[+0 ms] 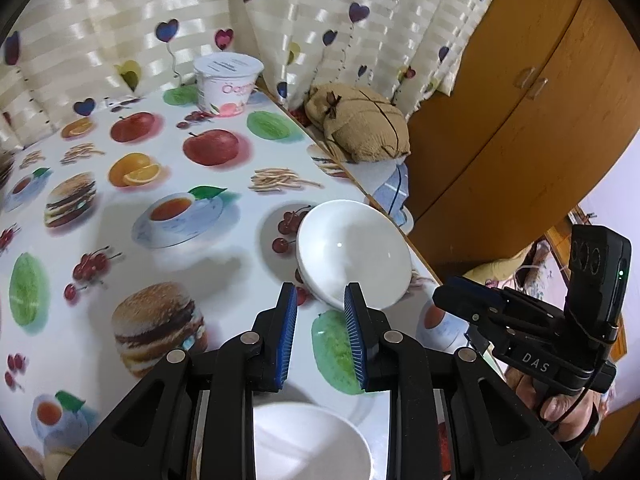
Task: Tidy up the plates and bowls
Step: 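Move the left gripper to the second blue-rimmed white bowl, then grasp the second white bowl's rim with the left gripper and lift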
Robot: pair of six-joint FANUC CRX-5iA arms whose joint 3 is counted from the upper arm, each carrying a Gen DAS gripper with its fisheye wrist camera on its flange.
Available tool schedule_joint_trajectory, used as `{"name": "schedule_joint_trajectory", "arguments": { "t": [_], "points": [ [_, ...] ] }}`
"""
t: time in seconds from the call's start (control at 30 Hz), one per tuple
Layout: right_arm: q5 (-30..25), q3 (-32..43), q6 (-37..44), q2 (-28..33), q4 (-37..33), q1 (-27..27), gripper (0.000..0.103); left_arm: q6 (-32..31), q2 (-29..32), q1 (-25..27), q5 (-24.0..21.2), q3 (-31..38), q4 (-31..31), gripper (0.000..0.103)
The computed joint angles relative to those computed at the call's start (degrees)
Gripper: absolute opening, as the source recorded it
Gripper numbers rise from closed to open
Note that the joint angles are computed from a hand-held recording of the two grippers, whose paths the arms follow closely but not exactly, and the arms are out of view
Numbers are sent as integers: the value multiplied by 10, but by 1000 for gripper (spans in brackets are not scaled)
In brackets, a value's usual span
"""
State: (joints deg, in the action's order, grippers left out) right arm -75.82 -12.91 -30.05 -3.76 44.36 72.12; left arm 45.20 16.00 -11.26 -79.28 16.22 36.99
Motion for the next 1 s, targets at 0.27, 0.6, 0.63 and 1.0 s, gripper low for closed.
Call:
{"name": "schedule_joint_trajectory", "arguments": {
  "t": [0.27,0.6,0.63,1.0],
  "points": [
    [26,-19,4,-13,-14,-24,31,29,53,-25,-29,74,-40,25],
    [59,-38,9,-23,-28,-52,31,59,103,-45,-58,135,-66,25],
    [62,-40,9,-24,-30,-54,31,60,106,-47,-61,138,-67,25],
    [80,-37,26,-20,-43,-71,25,63,124,-54,-76,152,-74,25]
  ]
}}
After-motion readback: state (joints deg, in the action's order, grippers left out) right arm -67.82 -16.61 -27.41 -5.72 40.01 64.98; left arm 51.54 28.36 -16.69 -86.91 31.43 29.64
